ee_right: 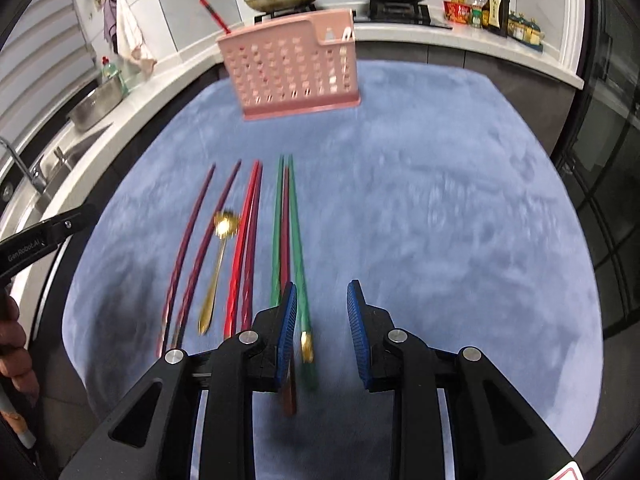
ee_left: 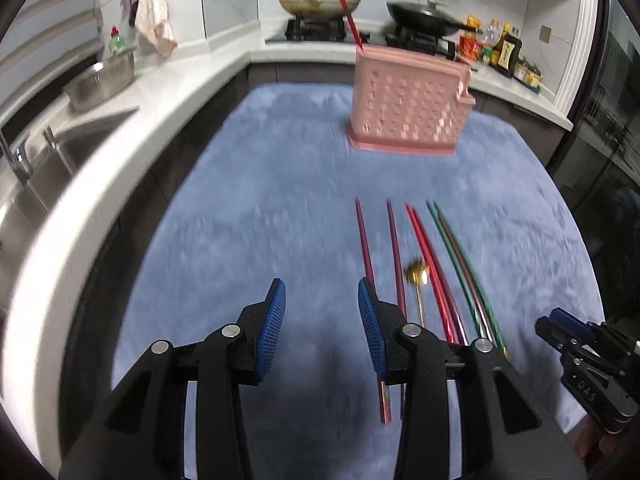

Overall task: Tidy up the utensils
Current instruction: 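Open both tools and move them back over the remaining utensils, then grasp a dark-red chopstick with the left tool while the right tool grasps a green chopstick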

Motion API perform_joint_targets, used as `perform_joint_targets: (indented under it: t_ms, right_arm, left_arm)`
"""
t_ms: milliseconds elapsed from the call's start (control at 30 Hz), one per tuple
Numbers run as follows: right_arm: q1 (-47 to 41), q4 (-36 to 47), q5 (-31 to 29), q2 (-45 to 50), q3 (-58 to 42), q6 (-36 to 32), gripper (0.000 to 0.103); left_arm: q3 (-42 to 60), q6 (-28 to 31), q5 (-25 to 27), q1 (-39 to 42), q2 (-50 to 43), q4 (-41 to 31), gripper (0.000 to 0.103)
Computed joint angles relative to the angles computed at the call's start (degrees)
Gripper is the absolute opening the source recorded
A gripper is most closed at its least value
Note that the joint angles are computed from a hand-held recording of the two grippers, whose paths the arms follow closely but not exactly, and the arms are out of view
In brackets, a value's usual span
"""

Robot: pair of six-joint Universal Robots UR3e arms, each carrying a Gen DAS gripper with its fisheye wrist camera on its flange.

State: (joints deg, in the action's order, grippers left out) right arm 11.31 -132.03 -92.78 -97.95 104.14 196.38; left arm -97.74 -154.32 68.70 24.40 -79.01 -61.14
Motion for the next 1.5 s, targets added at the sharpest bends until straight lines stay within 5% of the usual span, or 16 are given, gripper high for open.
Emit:
perform_joint_targets:
  t_ms: [433, 1033, 1500]
  right_arm:
    - [1.4, -3.1, 0.7, 0.1, 6.0, 1.6, 0.026]
    - [0.4, -5.8, 2.1, 1.2, 8.8, 0.9, 0.008]
    - [-2.2, -4.3, 2.8, -2.4, 11.2, 1.3, 0.008]
  left_arm:
    - [-10.5, 2.8, 1.6, 0.5, 4.5, -0.4, 0.042]
    - [-12.6, 3.1, 2.4, -0.7, 4.1, -1.4, 0.042]
    - [-12.5, 2.7, 1.5, -2.0, 2.4, -3.9, 0.045]
